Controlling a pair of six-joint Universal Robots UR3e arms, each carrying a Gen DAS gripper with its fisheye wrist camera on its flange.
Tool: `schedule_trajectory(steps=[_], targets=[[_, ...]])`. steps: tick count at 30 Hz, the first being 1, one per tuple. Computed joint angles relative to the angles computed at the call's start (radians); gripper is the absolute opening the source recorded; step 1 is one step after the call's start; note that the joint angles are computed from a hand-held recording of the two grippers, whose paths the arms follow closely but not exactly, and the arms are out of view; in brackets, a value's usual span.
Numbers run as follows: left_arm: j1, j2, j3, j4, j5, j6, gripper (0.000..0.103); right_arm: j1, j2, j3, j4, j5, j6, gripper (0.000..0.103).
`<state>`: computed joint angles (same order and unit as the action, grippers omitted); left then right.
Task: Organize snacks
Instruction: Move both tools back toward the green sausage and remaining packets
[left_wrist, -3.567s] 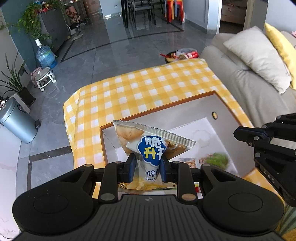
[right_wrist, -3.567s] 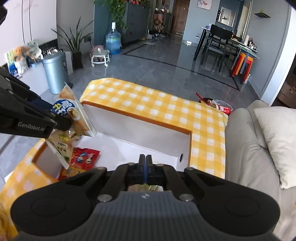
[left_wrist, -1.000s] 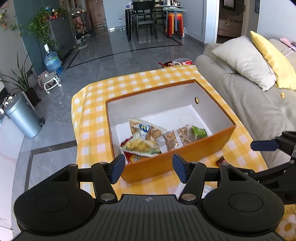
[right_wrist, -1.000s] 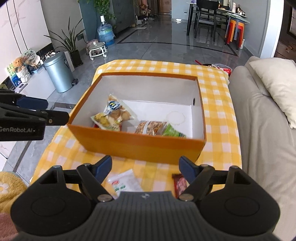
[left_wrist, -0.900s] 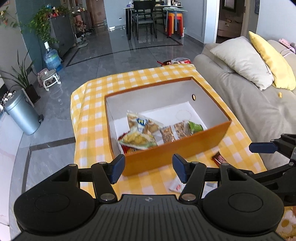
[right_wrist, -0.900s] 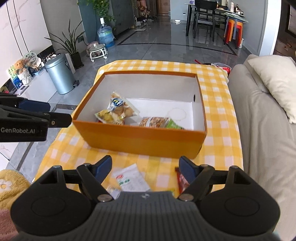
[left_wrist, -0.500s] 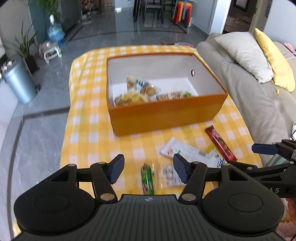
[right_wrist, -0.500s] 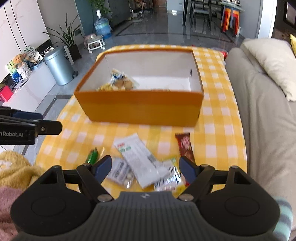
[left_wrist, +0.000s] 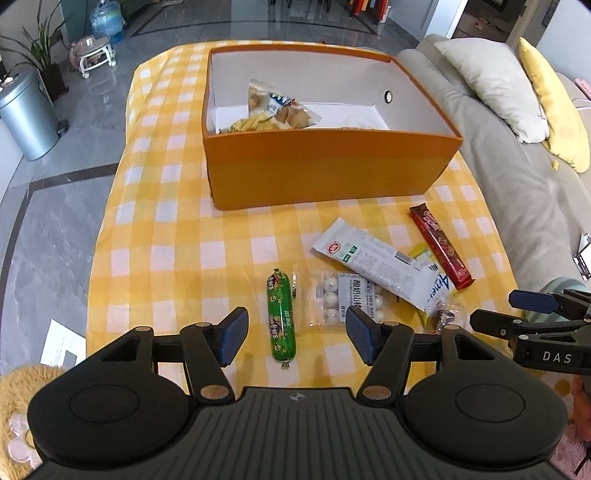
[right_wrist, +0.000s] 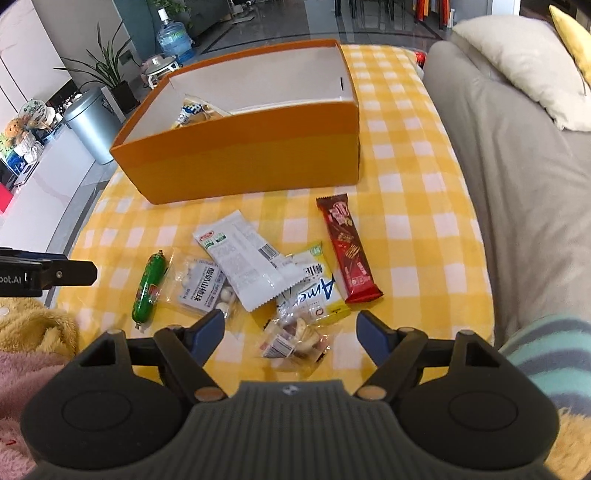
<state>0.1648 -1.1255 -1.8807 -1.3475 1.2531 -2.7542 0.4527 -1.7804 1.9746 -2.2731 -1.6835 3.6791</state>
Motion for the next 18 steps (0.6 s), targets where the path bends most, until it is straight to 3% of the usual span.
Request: schedule_trajectory(steps=[6, 18], targets=[[-0.038, -0.087, -0.015, 0.089, 0.049, -0.039, 0.071, -0.026, 0.048, 0.012, -0.077, 0.069, -0.056, 0.072], [-0.121, -0.305, -0.018, 0.229, 0.131, -0.071, 0.057, -0.033, 0.265, -0.06, -0.233, 0.112, -0.203, 0.065]])
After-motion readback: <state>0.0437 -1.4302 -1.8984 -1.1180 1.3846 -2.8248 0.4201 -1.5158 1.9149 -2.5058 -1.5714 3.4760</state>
